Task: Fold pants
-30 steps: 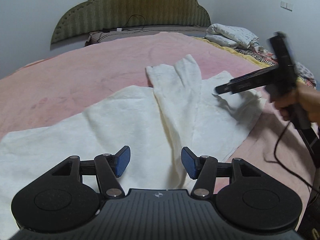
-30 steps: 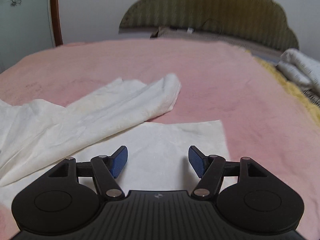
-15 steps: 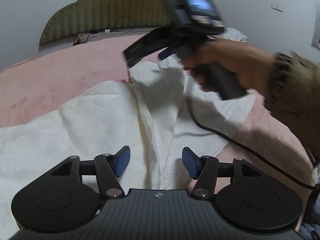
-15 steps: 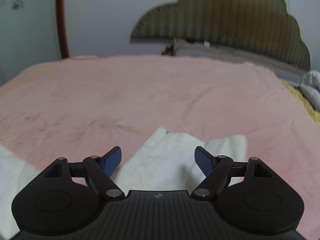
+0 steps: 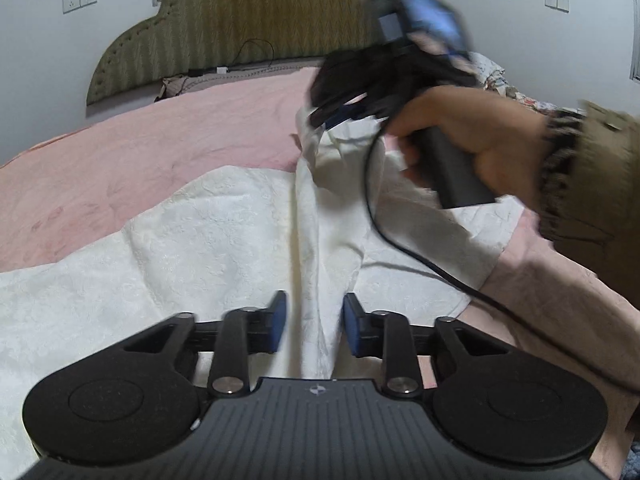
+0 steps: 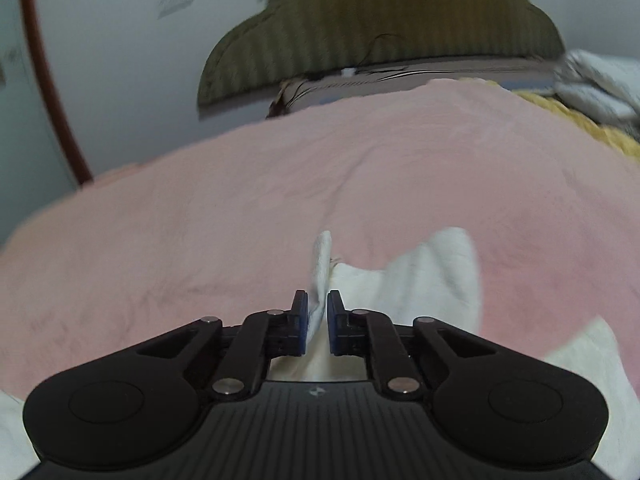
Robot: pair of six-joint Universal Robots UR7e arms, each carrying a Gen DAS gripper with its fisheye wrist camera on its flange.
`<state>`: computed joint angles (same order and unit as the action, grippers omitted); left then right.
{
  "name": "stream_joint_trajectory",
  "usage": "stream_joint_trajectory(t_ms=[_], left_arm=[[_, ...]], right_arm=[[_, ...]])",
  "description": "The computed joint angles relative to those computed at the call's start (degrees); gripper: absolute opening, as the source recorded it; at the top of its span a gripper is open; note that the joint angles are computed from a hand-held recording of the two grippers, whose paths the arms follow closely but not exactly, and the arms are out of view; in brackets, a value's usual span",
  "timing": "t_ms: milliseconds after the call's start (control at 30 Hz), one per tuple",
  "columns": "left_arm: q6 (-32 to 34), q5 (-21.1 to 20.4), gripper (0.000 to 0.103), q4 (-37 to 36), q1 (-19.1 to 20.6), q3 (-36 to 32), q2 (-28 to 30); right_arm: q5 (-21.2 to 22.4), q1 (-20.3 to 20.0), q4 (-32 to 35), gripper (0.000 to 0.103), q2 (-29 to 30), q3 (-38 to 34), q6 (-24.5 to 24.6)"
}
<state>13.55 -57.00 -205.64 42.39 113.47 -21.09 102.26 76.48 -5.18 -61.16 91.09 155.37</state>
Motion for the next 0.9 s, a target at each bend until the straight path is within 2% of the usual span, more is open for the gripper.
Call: stream_joint_trajectory(t_ms=[133, 233, 300, 333, 367, 400, 433, 467, 533, 633, 667, 700, 767, 800, 867, 900], left_arm=[[1.5, 1.5, 0.019, 1.0, -0.9, -1.2, 1.2], [4.0, 3.5, 0.019, -0.7, -1.5, -2.2, 3.1], [4.3, 4.1, 0.029, -1.3, -1.7, -2.5, 3.6], [4.1, 4.1, 0.029, -1.4, -1.7, -2.6, 3.7], [3.9, 4.0, 0.029, -1.5, -1.6, -2.7, 3.8], [3.8, 3.8, 0.029, -1.6, -1.5, -2.7, 3.7], [3.7, 3.7, 0.029, -1.7, -1.5, -2.7, 3.8], [3.6, 3.6, 0.029, -1.8, -1.5, -2.7, 3.8], [3.5, 3.5, 0.031, -2.4, -1.5, -2.8, 4.1], [4.1, 2.8, 0.032, -3.5, -0.9, -3.0, 4.4], [4.3, 2.4, 0.035, -4.3, -0.7, -2.9, 4.5], [4.5, 2.0, 0.039, -5.1, -0.4, -2.8, 4.7], [4.9, 1.4, 0.044, -7.0, 0.0, -2.7, 5.2], [4.9, 0.9, 0.045, -7.2, 0.2, -2.7, 5.2], [4.6, 0.0, 0.045, -6.7, 0.6, -2.8, 4.8], [4.7, -0.1, 0.045, -6.6, 0.7, -2.9, 4.7]], right_arm=[[-9.5, -6.4, -0.3, 0.01, -8.8, 8.1, 9.5], [-16.7, -10.9, 2.8, 0.01, -11.6, 10.1, 12.2], [-19.7, -11.2, 4.0, 0.012, -11.9, 9.8, 13.4], [-19.3, -10.3, 5.9, 0.021, -11.0, 8.3, 12.7], [-16.9, -8.4, 7.6, 0.042, -9.1, 5.9, 11.4], [-13.5, -6.2, 8.0, 0.058, -7.4, 4.0, 9.8], [-9.5, -4.0, 7.7, 0.082, -5.6, 2.4, 7.3], [-6.1, -1.9, 7.4, 0.084, -3.7, 0.7, 4.2], [1.0, 2.1, 8.4, 0.083, 1.7, -4.6, -2.2], [11.7, 6.1, 11.3, 0.083, 10.5, -14.0, -8.1], [14.6, 6.7, 10.8, 0.081, 12.8, -16.1, -10.4], [16.4, 7.0, 10.3, 0.074, 14.4, -17.5, -12.5], [14.9, 6.2, 7.8, 0.032, 14.2, -16.5, -13.4], [14.8, 6.0, 7.2, 0.024, 13.6, -15.9, -11.5], [10.0, 4.1, 7.8, 0.009, 10.9, -13.7, -5.3], [6.7, 2.8, 7.4, 0.009, 8.8, -11.8, -1.9]])
